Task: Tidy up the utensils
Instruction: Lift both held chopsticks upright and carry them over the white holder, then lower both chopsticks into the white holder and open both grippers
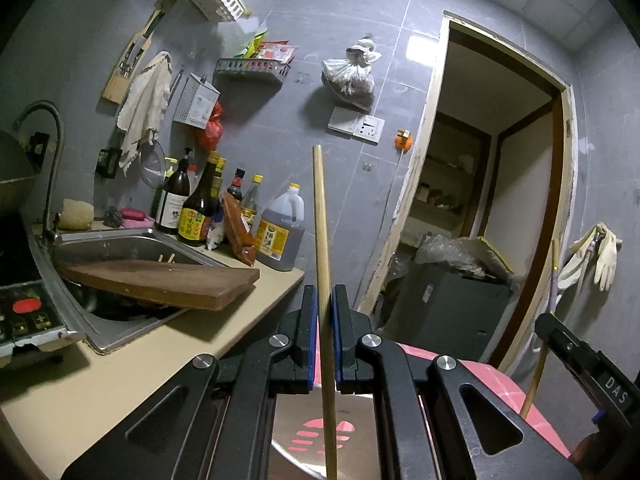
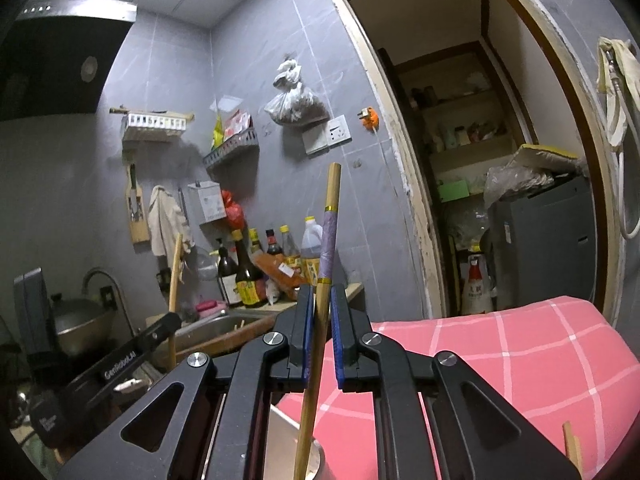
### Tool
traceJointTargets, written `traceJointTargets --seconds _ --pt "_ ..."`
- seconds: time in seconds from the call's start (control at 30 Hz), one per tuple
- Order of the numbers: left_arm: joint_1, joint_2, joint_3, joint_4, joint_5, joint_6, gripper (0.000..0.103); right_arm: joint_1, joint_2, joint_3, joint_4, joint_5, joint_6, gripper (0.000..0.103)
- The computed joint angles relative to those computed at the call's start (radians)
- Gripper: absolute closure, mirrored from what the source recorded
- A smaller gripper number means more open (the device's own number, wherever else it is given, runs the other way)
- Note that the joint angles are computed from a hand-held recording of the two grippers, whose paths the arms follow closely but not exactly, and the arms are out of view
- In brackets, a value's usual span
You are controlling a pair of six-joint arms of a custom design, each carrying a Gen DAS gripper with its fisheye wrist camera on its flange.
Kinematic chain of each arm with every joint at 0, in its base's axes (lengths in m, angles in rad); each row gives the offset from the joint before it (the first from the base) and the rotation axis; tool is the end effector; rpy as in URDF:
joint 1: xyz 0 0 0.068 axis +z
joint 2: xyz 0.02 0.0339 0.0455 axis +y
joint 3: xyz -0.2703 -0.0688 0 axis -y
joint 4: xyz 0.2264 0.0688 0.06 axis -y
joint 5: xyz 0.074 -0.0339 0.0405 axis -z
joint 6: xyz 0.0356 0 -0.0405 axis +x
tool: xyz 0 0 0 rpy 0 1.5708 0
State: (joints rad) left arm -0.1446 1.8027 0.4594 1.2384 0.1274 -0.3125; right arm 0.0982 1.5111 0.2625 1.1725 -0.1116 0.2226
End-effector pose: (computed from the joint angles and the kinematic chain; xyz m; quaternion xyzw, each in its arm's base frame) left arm 0.2966 -0.0478 0.1581 -0.0198 0.7427 -0.1974 0.6396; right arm 0.2400 0.0276 0.1793 0.0077 0.7333 0.1488 0.6634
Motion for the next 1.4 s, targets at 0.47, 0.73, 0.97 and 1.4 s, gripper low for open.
traceJointTargets --seconds 0.47,0.73,0.97,1.4 --pt "0.010 0.029 0.012 0.004 0.019 0.039 0.098 0.016 -0.040 -0.016 -0.084 0.013 -0.036 0.095" --pt "0.008 0.001 0.011 -0.076 0.037 0.071 0.098 0.004 -0.061 -0.025 -0.119 0.007 -0.038 0.095" --pt "0.019 -0.033 -0.014 -0.104 0.078 0.066 0.098 -0.006 -0.080 -0.024 -0.178 -0.006 -0.057 0.089" --pt "-0.020 -0.200 -0.086 -0.223 0.105 0.081 0.090 -0.072 -0.213 -0.085 -0.243 -0.050 -0.066 0.053"
